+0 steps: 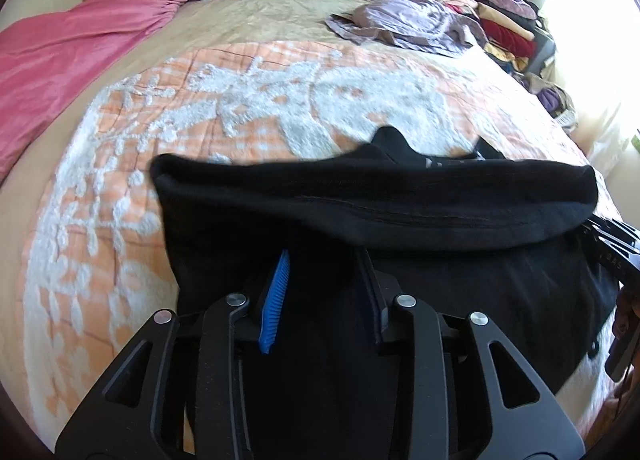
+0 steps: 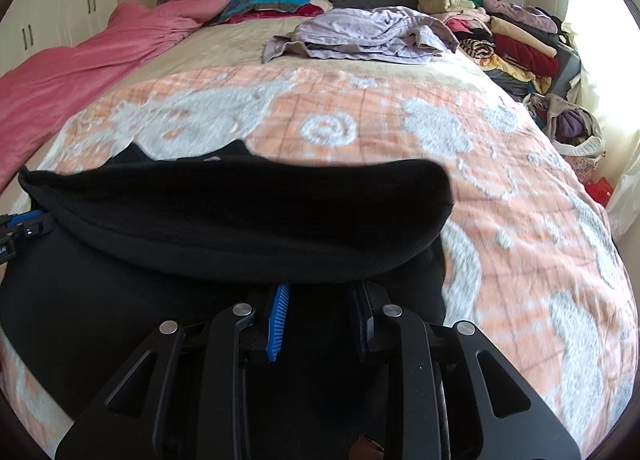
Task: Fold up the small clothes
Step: 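Lay the folded hem near the collar and adjust it with both grippers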
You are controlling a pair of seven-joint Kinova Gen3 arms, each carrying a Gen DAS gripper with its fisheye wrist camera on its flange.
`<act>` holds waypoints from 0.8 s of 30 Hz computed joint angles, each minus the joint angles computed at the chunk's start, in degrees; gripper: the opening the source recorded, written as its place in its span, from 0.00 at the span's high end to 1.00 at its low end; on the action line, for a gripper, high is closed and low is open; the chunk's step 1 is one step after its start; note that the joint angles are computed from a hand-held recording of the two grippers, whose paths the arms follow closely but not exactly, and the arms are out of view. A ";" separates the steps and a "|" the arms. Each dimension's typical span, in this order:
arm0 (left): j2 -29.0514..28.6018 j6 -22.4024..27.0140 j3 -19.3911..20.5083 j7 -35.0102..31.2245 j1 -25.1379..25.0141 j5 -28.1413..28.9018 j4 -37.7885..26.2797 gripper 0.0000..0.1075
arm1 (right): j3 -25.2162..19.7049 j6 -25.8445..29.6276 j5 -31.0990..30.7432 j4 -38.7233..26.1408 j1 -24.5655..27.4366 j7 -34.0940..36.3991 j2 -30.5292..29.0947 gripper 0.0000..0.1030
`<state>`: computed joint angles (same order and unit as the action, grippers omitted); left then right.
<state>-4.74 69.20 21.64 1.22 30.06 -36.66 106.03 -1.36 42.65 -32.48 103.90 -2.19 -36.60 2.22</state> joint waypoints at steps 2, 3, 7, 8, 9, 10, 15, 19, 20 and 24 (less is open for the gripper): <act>-0.84 0.23 -0.55 0.41 -0.66 -0.17 0.28 0.76 | -0.10 -0.99 0.98 -1.15 -0.33 -1.93 0.86 0.76; -1.42 0.49 -0.51 0.97 -0.99 -0.37 0.54 0.74 | -0.09 -1.44 1.26 -1.54 -0.27 -2.76 1.11 0.76; -5.20 1.32 0.04 3.27 -3.42 -0.32 2.81 0.66 | 0.43 -2.82 -1.87 -2.16 1.70 -2.58 1.56 0.74; -6.09 1.30 0.02 3.31 -4.28 0.22 3.39 0.66 | 0.58 -2.92 -2.57 -2.30 2.25 -2.44 1.69 0.74; -7.22 0.98 -0.28 3.29 -5.28 1.13 4.29 0.66 | 0.68 -3.00 -2.96 -2.46 2.68 -2.54 1.81 0.74; -7.92 0.37 -0.45 2.88 -6.11 1.86 4.88 0.66 | 0.80 -2.60 -3.21 -2.94 3.12 -2.61 2.21 0.74; -10.36 -3.35 -0.36 0.42 -9.46 4.49 7.20 0.65 | 0.01 3.52 -3.95 -6.62 5.54 0.49 5.43 0.61; -9.62 -4.66 1.96 -1.02 -11.82 4.37 6.98 0.70 | -0.98 4.80 -4.68 -6.78 6.00 1.55 6.15 0.70; -9.10 -4.50 2.77 -1.12 -12.18 3.82 6.75 0.77 | -1.21 4.43 -4.86 -6.43 5.96 1.96 6.07 0.79; -8.15 -2.77 4.66 -0.53 -11.83 1.65 5.80 0.95 | -1.12 4.86 -7.54 -6.13 7.01 3.69 5.71 0.94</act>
<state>-12.89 66.43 26.29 0.68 18.23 -35.01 111.83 -2.48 47.51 -40.02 97.76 4.82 -32.91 7.93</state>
